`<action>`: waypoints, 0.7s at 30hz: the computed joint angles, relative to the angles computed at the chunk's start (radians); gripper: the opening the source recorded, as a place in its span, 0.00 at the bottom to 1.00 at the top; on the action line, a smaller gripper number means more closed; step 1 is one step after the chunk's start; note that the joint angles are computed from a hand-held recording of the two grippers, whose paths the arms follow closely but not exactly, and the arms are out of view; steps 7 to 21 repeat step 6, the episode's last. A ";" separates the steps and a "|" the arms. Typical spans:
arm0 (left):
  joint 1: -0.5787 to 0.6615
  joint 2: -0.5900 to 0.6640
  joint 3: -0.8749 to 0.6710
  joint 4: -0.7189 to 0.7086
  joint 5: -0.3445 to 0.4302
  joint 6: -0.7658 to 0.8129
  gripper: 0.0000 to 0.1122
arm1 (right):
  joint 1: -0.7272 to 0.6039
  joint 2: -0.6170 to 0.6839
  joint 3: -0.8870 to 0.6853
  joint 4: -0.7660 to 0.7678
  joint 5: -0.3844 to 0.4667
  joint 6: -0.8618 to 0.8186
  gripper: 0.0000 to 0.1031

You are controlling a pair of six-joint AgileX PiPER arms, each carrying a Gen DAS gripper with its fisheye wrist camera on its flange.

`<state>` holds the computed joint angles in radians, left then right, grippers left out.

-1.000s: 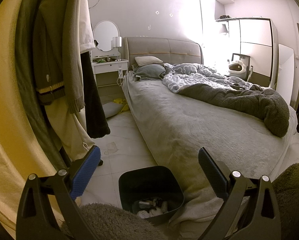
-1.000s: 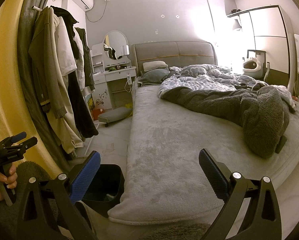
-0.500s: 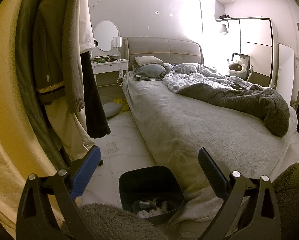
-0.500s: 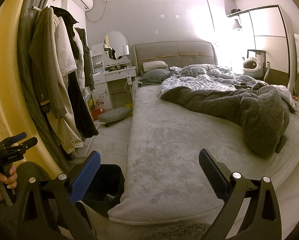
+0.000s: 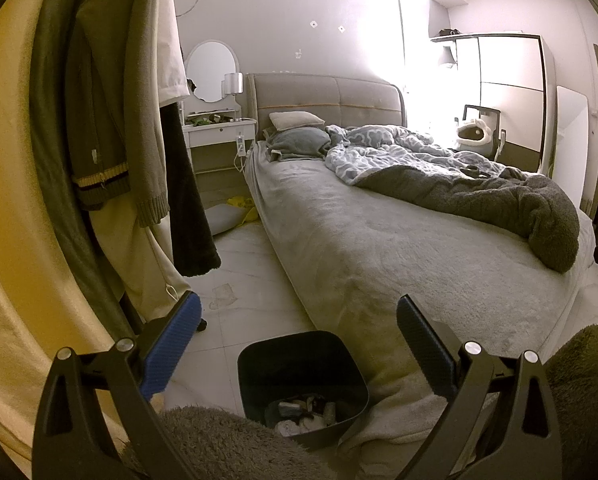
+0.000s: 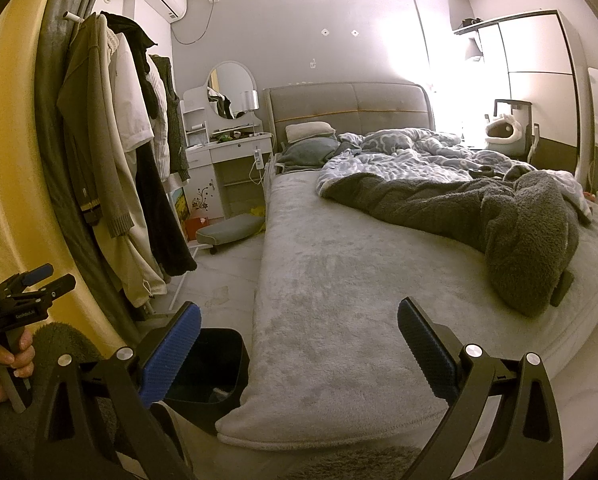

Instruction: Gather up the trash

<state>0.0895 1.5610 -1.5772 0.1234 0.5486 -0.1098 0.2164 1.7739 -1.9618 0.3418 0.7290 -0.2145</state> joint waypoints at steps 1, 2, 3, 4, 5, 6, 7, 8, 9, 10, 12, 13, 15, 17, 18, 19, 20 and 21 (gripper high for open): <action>0.001 -0.001 0.001 0.001 -0.001 0.000 0.89 | 0.000 0.000 -0.001 0.000 0.000 0.001 0.97; -0.001 0.000 0.000 0.004 0.000 -0.004 0.89 | 0.000 0.000 -0.001 0.000 0.000 0.001 0.97; 0.003 -0.001 0.002 0.001 0.000 0.000 0.89 | 0.000 0.000 0.000 0.000 0.000 0.000 0.97; 0.001 0.000 0.001 -0.002 -0.001 0.000 0.89 | -0.001 0.000 0.000 0.001 0.000 -0.002 0.97; 0.001 0.000 0.000 -0.002 -0.001 0.001 0.89 | 0.000 0.000 -0.001 0.000 0.000 0.000 0.97; 0.005 -0.001 0.001 -0.008 -0.001 0.004 0.89 | -0.001 0.000 0.000 0.001 0.000 -0.001 0.97; 0.005 -0.001 0.001 -0.008 -0.001 0.004 0.89 | -0.001 0.000 0.000 0.001 0.000 -0.001 0.97; 0.005 -0.001 0.001 -0.008 -0.001 0.004 0.89 | -0.001 0.000 0.000 0.001 0.000 -0.001 0.97; 0.005 -0.001 0.001 -0.008 -0.001 0.004 0.89 | -0.001 0.000 0.000 0.001 0.000 -0.001 0.97; 0.005 -0.001 0.001 -0.008 -0.001 0.004 0.89 | -0.001 0.000 0.000 0.001 0.000 -0.001 0.97; 0.005 -0.001 0.001 -0.008 -0.001 0.004 0.89 | -0.001 0.000 0.000 0.001 0.000 -0.001 0.97; 0.005 -0.001 0.001 -0.008 -0.001 0.004 0.89 | -0.001 0.000 0.000 0.001 0.000 -0.001 0.97; 0.005 -0.001 0.001 -0.008 -0.001 0.004 0.89 | -0.001 0.000 0.000 0.001 0.000 -0.001 0.97; 0.005 -0.001 0.001 -0.008 -0.001 0.004 0.89 | -0.001 0.000 0.000 0.001 0.000 -0.001 0.97; 0.005 -0.001 0.001 -0.008 -0.001 0.004 0.89 | -0.001 0.000 0.000 0.001 0.000 -0.001 0.97; 0.005 -0.001 0.001 -0.008 -0.001 0.004 0.89 | -0.001 0.000 0.000 0.001 0.000 -0.001 0.97; 0.005 -0.001 0.001 -0.008 -0.001 0.004 0.89 | -0.001 0.000 0.000 0.001 0.000 -0.001 0.97; 0.005 -0.001 0.001 -0.008 -0.001 0.004 0.89 | -0.001 0.000 0.000 0.001 0.000 -0.001 0.97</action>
